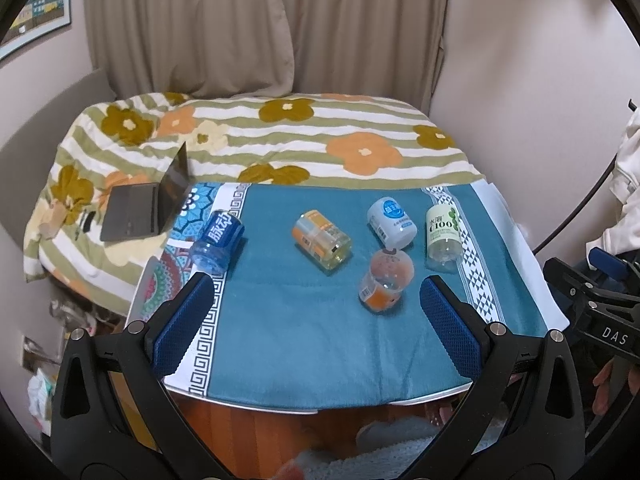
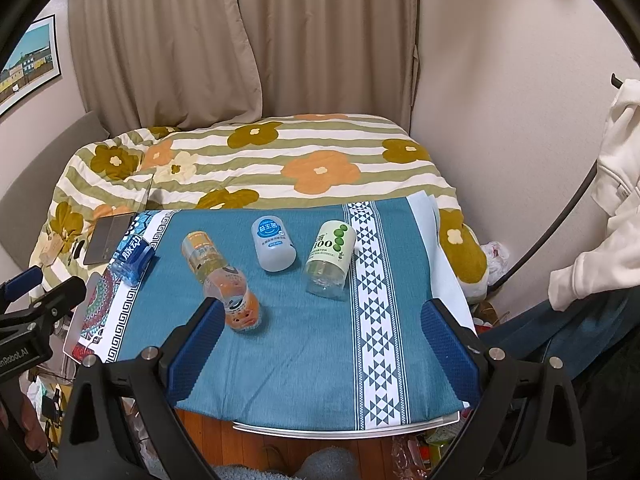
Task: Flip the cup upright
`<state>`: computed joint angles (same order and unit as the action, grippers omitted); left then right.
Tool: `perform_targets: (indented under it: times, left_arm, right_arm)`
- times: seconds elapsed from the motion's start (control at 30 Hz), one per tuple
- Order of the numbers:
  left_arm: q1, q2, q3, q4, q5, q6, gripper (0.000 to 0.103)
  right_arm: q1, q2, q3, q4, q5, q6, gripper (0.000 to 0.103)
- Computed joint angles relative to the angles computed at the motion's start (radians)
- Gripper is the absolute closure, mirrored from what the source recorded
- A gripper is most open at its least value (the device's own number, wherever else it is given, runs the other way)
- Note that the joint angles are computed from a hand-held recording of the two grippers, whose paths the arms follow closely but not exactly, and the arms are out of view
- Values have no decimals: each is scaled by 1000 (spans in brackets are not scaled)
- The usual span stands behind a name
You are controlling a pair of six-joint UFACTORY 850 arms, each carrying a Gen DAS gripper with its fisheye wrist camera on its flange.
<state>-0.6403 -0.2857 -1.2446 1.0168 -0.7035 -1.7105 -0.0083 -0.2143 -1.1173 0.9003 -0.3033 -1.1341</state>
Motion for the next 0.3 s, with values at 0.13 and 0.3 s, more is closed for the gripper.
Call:
perform_targets:
  times: [0.13, 0.3]
  left_arm:
    - [1, -9, -9, 5, -12, -7, 0]
    - [-1, -19, -20, 14, -31, -13, 0]
  right_arm:
    - [2, -4, -5, 1, 2, 2, 5]
    - [2, -7, -7, -1, 2, 4, 5]
